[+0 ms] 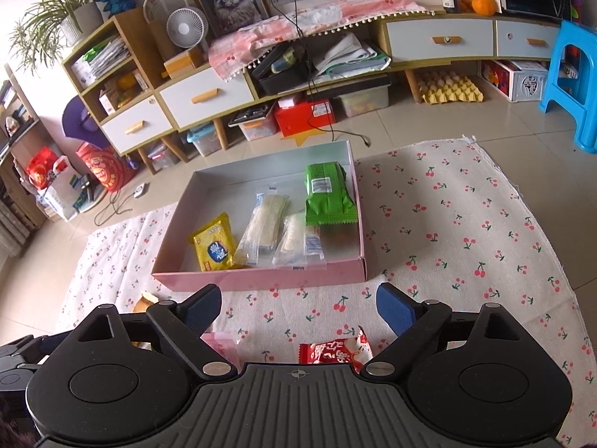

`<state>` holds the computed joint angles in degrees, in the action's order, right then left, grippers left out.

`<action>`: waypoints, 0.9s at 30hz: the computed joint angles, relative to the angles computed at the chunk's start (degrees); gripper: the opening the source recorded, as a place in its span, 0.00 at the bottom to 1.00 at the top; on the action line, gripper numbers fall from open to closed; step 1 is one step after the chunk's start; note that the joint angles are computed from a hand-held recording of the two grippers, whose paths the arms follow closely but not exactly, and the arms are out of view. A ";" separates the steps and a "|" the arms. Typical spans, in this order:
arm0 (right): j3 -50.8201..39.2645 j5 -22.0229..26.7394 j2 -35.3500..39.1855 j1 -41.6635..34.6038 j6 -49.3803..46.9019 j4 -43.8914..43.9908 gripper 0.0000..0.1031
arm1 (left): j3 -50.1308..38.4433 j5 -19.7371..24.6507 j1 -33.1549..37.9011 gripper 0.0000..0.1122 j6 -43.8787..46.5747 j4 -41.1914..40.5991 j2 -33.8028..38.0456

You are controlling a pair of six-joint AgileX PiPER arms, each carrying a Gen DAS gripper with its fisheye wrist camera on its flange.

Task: Organize snacks
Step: 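Move both tools back over the remaining snacks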

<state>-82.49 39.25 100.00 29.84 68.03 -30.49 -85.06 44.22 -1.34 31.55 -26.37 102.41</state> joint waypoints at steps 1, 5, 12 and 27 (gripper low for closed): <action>0.97 -0.69 -0.31 0.19 0.55 -0.39 0.89 | 1.05 -0.17 0.57 0.91 0.64 -0.75 -0.46; 2.89 -0.33 -0.61 1.28 0.79 -0.70 0.89 | 4.15 -0.08 2.90 0.91 2.93 -2.88 -1.71; 5.72 2.31 -1.35 3.54 2.82 -6.18 0.89 | 5.96 0.54 5.72 0.91 7.44 -4.02 -2.41; 12.93 -6.69 -3.39 3.38 -6.67 -1.37 0.89 | 11.92 2.09 9.70 0.84 25.97 -12.91 -4.11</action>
